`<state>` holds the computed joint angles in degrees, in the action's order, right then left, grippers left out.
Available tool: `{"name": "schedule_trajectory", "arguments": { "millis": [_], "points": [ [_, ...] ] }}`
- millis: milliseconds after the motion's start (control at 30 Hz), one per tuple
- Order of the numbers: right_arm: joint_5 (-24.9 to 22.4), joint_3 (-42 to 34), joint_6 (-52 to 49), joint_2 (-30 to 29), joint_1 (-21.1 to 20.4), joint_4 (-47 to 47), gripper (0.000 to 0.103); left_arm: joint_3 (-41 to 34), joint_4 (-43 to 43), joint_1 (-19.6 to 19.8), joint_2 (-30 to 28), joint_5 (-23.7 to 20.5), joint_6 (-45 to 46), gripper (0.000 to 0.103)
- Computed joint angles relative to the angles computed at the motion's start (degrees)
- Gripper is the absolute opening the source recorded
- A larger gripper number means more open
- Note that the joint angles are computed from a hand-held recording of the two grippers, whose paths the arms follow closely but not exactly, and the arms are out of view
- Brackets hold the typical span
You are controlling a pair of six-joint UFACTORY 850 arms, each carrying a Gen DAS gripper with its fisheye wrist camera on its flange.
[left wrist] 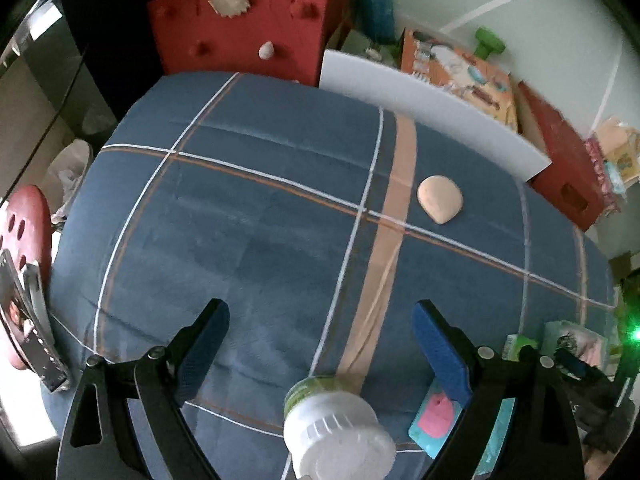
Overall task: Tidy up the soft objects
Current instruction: 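Withdraw both open tools from the tray toward the remaining items, then grasp the green tissue pack with the right tool and lift it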
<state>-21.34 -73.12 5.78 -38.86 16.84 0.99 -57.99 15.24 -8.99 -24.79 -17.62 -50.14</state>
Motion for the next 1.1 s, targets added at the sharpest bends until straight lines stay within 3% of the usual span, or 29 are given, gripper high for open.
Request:
{"name": "schedule_trajectory", "arguments": {
  "millis": [100,167,267,467,633,733,767,833,1100],
  "points": [
    [-1.1,-0.8,4.0,-0.3,0.6,-4.4,0.091,-1.7,-0.4,-0.2,-1.3,-2.4,2.0,0.093],
    [-1.5,-0.8,-0.8,-0.2,0.5,0.4,0.091,-2.2,-5.4,0.1,-1.7,-2.6,6.9,0.093],
    [-2.9,-1.6,-6.5,-0.8,0.1,6.6,0.088,-2.7,-5.9,-0.1,-1.8,-3.1,7.7,0.093],
    [-5.9,-3.6,-6.6,-3.1,-0.5,8.2,0.077,-4.2,-12.4,0.1,-3.0,-4.9,15.1,0.093],
    [-7.3,-4.9,-8.2,-4.6,-1.2,11.1,0.075,-6.1,-15.5,0.4,-4.6,-7.1,18.2,0.093],
    [-8.5,-6.0,-10.7,-5.6,-1.8,14.2,0.065,-7.6,-16.4,0.4,-5.8,-7.9,19.5,0.093],
    [-8.8,-6.5,-9.6,-6.0,-1.8,13.1,0.059,-8.1,-17.3,0.4,-6.2,-8.3,20.5,0.093],
    [-9.1,-7.1,-7.5,-6.6,-1.6,10.9,0.056,-9.1,-17.8,0.4,-6.9,-9.1,21.2,0.093],
    [-10.4,-9.8,-7.8,-7.9,-1.2,9.9,0.052,-15.4,-19.2,-0.1,-11.2,-13.2,24.2,0.093]
  ]
}}
